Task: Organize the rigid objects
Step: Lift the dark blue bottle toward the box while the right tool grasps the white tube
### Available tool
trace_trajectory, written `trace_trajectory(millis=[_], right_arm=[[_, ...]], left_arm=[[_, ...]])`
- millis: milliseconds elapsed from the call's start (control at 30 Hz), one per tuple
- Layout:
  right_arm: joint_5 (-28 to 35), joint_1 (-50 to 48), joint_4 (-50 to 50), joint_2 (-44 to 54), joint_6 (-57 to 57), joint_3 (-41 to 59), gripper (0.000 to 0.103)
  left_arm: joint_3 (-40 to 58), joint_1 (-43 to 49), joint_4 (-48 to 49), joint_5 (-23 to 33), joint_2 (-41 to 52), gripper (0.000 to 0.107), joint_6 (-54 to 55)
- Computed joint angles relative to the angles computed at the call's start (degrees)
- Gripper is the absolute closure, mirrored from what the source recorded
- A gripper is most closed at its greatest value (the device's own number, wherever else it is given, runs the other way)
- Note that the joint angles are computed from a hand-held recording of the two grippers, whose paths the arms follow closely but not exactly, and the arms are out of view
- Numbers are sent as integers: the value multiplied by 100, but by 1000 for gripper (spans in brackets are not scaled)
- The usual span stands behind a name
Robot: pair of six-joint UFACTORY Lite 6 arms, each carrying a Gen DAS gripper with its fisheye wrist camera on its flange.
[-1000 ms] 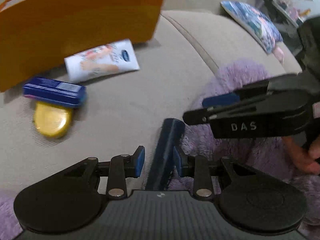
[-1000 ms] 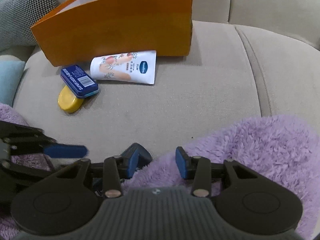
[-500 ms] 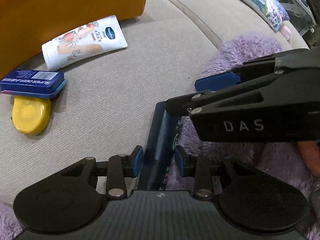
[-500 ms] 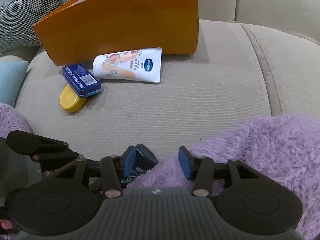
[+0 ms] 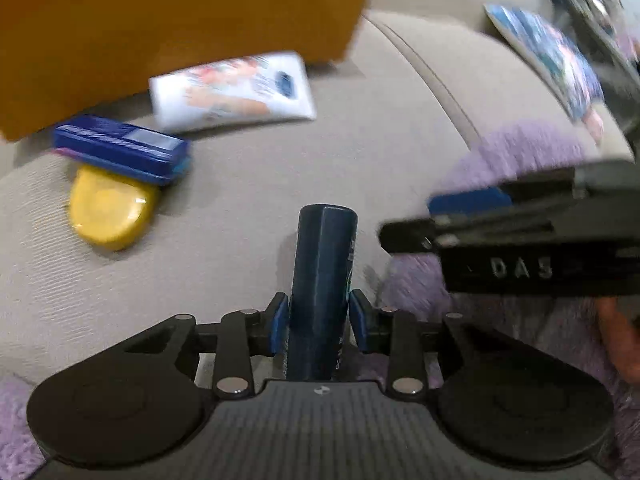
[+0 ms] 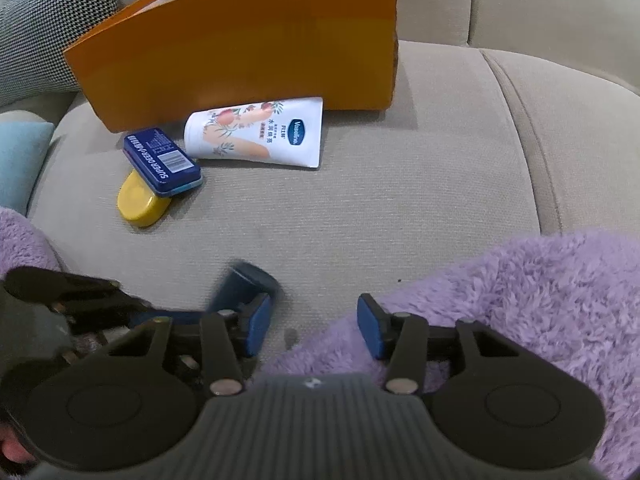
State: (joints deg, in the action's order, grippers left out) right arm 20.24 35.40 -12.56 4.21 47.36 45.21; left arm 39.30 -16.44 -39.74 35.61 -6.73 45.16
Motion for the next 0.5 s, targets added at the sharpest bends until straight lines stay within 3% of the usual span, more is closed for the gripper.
trace_trajectory(millis=[267, 400, 500], right_arm=[[160, -99, -354, 839, -1081, 1162, 55], [185, -177, -1040, 1418, -1398, 1928, 55], [214, -272, -895, 1969, -2246, 2624, 54]], left_arm=[[724, 751, 47, 121, 422, 70, -102], [1118, 925, -40, 279, 645, 70, -196], [1406, 1060, -116, 410, 816, 70, -243]])
